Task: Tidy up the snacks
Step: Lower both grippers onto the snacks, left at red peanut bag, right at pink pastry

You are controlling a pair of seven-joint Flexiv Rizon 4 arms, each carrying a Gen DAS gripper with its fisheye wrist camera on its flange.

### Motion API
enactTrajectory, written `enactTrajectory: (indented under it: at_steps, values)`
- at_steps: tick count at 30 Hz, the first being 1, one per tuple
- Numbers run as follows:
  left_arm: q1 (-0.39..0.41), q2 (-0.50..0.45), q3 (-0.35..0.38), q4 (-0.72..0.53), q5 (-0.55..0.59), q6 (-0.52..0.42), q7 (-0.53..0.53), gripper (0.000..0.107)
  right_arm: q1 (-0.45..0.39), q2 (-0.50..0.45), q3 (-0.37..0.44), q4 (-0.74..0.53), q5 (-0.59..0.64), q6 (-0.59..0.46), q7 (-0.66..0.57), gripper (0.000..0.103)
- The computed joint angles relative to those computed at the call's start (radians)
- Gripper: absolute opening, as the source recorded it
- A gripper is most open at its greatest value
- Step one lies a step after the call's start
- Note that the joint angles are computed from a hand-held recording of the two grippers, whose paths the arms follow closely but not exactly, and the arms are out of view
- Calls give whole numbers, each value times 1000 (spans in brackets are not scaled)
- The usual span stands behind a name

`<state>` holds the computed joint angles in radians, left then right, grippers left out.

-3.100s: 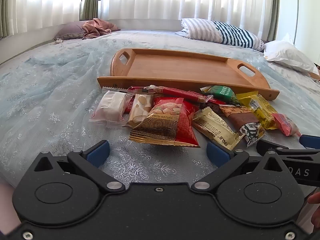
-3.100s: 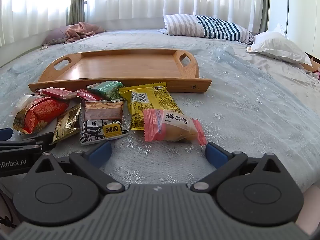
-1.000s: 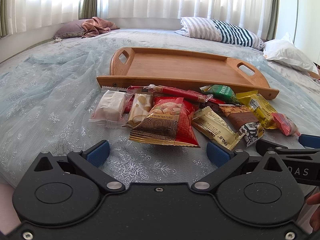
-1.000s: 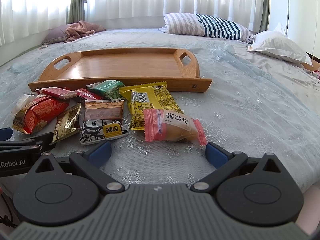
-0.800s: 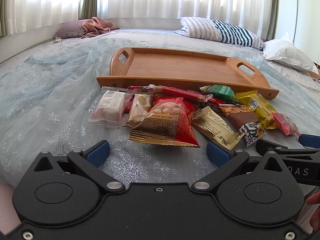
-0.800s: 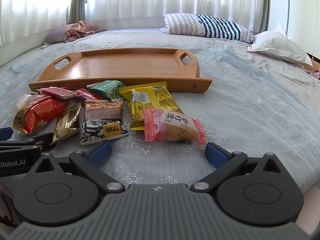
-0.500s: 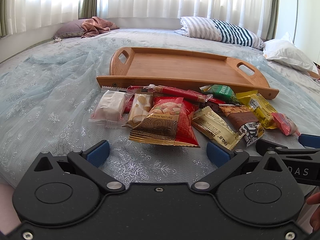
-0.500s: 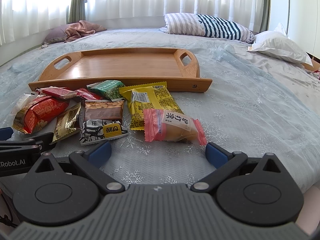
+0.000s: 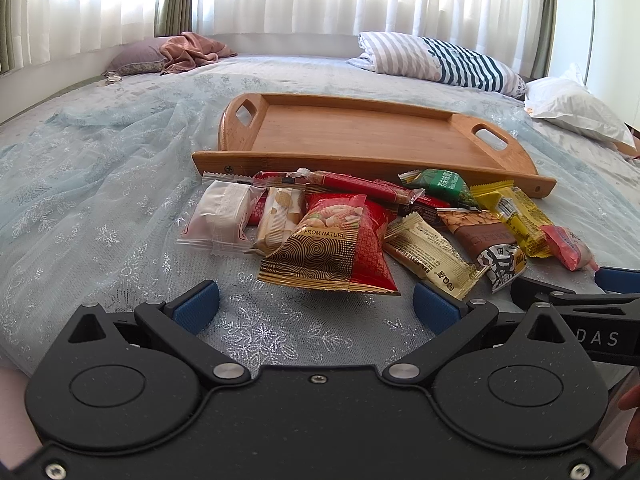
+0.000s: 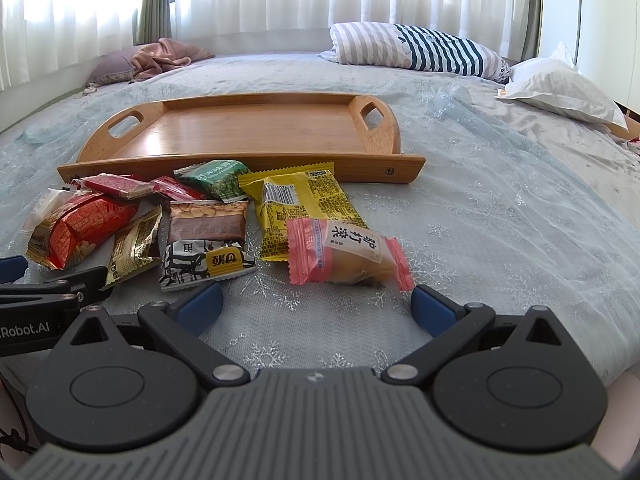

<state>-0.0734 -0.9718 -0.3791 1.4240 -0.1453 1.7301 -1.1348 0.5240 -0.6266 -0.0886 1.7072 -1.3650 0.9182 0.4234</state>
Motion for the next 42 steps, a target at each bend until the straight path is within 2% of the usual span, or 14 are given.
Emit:
enactTrajectory:
  at_steps: [10,16,21,27,30,35,39,42]
  values:
    - [47,1,-56,7,11,-37,44,103,-4,4,6,-3,26,5,-40,103]
    - [105,16,-126,35,-13,-76,75,103,-11,22,8,11,38,26,-64,103]
    - [169,39,-199,71,-67,-124,93,103,-3,55,7,35,5,1,-49,103]
    - [160,56,-169,69,-95,-108,103,103,-24,96,25,71,-30,-42,45,103]
    - [135,55,-139,51,-96,-96,101,103,-35,85,37,63,3,-71,11,103]
    - [182,36,-234,57,-74,-80,144,103,-39,56,27,36,0,-61,-3,100]
    - [157,25,-224,41,-32,-33,162,102,-42,31,18,12,19,-47,-1,95]
    - [122,19,-190,14,-2,-19,168,94,-45,28,7,17,13,-16,53,88]
